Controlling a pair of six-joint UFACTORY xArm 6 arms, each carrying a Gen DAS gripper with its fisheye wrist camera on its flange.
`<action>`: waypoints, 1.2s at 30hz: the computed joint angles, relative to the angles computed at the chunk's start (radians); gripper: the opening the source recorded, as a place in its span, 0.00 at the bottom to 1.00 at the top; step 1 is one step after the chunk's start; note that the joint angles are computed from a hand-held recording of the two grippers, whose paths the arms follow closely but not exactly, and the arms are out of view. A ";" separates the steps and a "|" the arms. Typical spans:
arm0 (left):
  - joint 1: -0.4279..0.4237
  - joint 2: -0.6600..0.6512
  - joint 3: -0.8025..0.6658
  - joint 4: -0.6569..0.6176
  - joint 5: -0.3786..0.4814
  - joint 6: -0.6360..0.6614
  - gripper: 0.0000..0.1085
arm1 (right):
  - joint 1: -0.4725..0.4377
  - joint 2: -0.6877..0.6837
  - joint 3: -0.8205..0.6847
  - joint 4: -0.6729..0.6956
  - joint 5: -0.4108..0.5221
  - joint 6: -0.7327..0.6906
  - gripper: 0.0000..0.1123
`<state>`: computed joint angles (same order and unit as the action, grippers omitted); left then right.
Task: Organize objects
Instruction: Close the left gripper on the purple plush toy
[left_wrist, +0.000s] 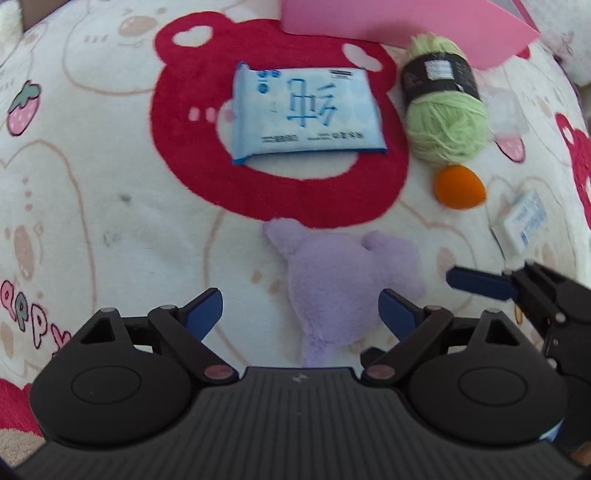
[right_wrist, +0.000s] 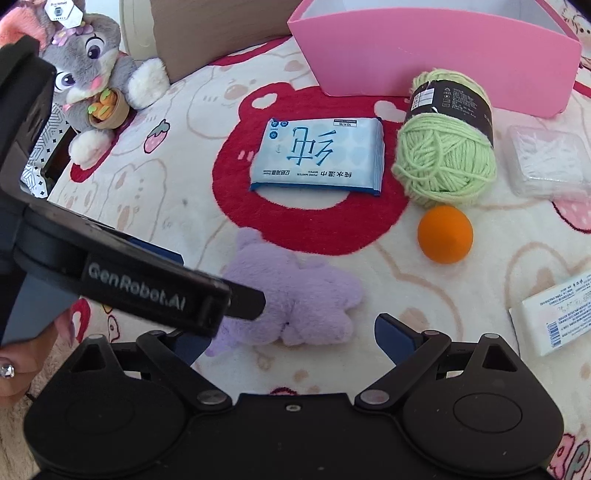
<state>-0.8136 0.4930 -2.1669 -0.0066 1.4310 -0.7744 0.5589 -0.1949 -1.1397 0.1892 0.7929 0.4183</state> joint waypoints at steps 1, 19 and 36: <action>-0.001 -0.004 0.009 0.010 -0.002 -0.011 0.82 | -0.001 0.004 0.000 0.014 0.001 -0.003 0.86; 0.014 -0.019 0.107 -0.100 -0.163 -0.048 0.41 | 0.022 0.065 -0.017 -0.060 -0.034 0.011 0.73; -0.001 -0.025 0.110 -0.051 -0.169 -0.119 0.38 | 0.024 0.068 0.010 -0.050 -0.083 0.005 0.71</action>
<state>-0.8142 0.4684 -2.0571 -0.0572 1.2623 -0.8937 0.5828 -0.1273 -1.1295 0.1391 0.7098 0.4229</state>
